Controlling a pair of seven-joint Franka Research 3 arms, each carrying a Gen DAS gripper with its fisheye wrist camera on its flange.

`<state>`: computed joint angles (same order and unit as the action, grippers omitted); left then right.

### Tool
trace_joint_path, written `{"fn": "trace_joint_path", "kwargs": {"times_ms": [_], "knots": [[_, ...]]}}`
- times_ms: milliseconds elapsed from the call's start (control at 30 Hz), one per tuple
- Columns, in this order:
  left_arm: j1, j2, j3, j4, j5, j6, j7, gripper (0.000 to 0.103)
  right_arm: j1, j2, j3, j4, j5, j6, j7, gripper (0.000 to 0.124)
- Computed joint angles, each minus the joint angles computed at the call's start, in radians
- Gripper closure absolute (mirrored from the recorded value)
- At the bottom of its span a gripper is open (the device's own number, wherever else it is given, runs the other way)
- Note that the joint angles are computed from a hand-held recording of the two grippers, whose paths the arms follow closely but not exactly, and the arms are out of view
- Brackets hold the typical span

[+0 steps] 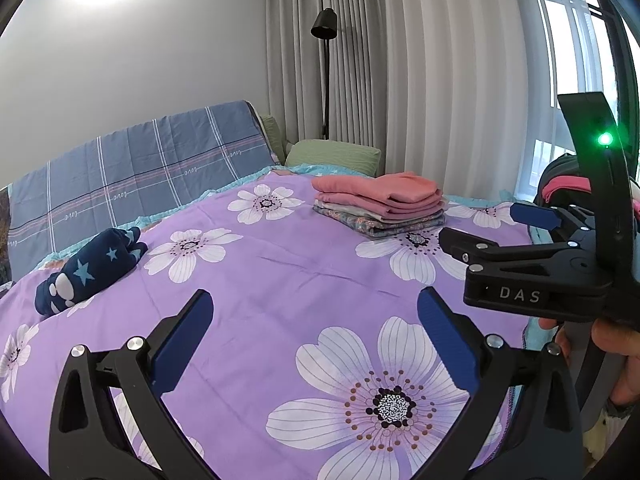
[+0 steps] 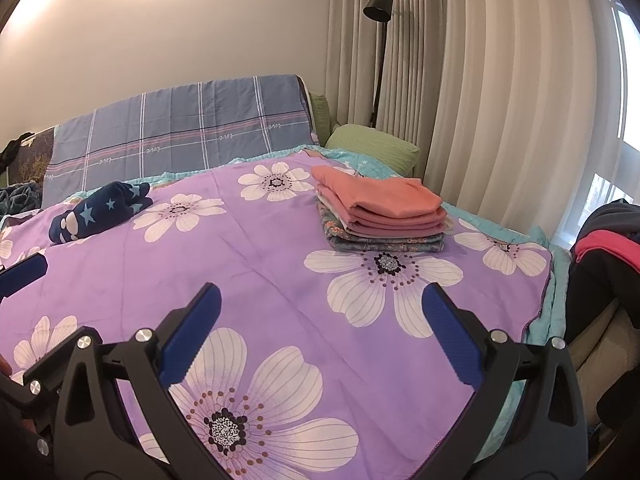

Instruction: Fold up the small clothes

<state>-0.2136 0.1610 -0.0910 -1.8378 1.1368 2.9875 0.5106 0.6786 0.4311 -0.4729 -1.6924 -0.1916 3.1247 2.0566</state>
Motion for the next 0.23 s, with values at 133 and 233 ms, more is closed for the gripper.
{"fn": "trace_joint_path", "kwargs": {"times_ms": [133,233], "knots": [[0.002,0.0,-0.001,-0.002,-0.008,0.004,0.007,0.001,-0.003,0.0,0.004,0.002,0.001,-0.003,-0.003,0.023],[0.002,0.0,0.001,-0.005,-0.01,0.004,0.01,0.001,-0.005,0.001,0.006,0.002,0.001,-0.004,-0.004,0.023]]}}
